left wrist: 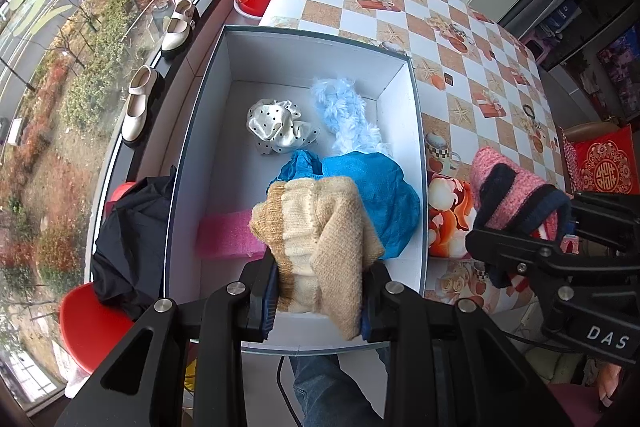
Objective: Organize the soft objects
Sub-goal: 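Carry the beige hat and pink-and-navy hat over the white box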
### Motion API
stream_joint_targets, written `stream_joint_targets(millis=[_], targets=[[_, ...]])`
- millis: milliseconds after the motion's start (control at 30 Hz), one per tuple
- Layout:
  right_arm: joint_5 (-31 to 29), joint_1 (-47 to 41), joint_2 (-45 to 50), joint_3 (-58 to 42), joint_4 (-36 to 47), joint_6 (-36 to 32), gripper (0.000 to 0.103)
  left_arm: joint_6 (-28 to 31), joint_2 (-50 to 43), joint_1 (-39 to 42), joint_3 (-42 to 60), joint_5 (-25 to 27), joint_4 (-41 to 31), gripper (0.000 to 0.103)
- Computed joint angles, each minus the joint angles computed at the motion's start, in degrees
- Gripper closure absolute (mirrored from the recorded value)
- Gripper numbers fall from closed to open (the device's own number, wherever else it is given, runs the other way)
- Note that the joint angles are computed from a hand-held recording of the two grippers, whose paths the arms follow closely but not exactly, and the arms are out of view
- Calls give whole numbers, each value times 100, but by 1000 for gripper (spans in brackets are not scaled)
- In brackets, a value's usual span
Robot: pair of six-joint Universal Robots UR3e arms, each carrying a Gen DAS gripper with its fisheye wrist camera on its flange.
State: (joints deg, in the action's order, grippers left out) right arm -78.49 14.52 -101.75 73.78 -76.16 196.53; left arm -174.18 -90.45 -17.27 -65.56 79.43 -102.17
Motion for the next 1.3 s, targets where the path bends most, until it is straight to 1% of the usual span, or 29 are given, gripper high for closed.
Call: stream_joint_targets(millis=[267, 567, 1200, 1300], targets=[[-33, -101, 486, -451, -93, -166, 72, -86, -277, 83, 212, 237, 182, 69], [-70, -32, 1146, -1117, -106, -385, 72, -313, -560, 128, 404, 349, 295, 68], [-61, -113, 1385, -1218, -155, -494, 72, -396, -739, 46, 491, 378, 355, 68], [-31, -171, 1423, -1168, -198, -491, 72, -434, -973, -25, 740, 426, 337, 68]])
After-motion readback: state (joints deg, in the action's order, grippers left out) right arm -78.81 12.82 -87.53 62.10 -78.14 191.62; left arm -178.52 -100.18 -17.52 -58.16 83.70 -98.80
